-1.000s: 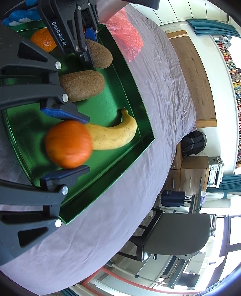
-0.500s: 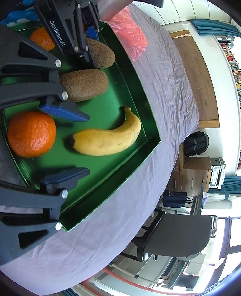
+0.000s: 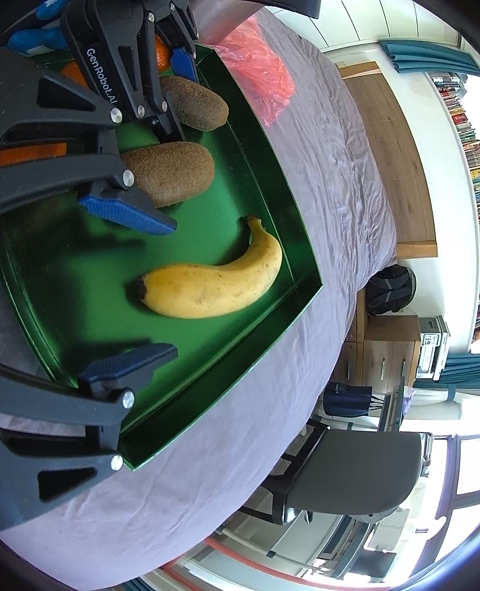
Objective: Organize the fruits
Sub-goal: 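Lower the kiwi and mandarin into the tray and open both tools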
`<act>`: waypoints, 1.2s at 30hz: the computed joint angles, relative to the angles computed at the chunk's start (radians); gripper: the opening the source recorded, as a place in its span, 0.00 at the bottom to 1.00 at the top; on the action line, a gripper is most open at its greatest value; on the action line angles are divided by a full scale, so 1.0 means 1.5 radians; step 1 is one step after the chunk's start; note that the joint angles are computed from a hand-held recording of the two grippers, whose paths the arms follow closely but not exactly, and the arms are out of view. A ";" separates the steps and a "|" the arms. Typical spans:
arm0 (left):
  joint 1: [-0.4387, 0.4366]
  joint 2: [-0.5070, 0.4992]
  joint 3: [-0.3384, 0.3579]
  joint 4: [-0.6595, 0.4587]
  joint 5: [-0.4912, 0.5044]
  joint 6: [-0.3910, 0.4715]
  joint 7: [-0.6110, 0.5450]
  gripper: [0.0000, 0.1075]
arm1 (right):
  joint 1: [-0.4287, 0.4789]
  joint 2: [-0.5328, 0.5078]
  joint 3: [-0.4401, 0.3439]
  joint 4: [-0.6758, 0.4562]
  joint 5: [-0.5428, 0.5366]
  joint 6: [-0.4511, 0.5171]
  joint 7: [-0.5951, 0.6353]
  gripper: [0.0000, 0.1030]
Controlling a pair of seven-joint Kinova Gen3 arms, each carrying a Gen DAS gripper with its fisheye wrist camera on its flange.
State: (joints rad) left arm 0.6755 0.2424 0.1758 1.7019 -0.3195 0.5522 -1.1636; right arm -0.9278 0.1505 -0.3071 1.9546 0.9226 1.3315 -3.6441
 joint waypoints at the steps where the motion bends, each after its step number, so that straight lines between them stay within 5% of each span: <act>1: -0.001 0.000 0.001 0.001 0.002 -0.001 -0.003 0.55 | 0.001 0.001 0.000 -0.001 -0.001 -0.001 0.002 0.50; 17: 0.008 -0.006 -0.003 0.011 -0.021 -0.006 0.025 0.67 | 0.000 0.008 0.005 -0.003 -0.006 -0.001 0.006 0.62; 31: 0.054 -0.030 -0.025 0.042 -0.149 -0.022 0.153 0.70 | -0.014 -0.004 -0.005 0.011 0.006 0.020 -0.042 0.93; 36: 0.036 -0.050 -0.013 0.059 -0.159 -0.045 0.172 0.70 | -0.015 -0.010 -0.012 0.016 0.014 0.024 -0.052 0.96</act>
State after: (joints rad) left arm 0.7294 0.1669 0.1560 1.7899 -0.5580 0.4840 -0.9056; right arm -0.9498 0.1352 -0.3257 1.9783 0.9443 1.3671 -3.7219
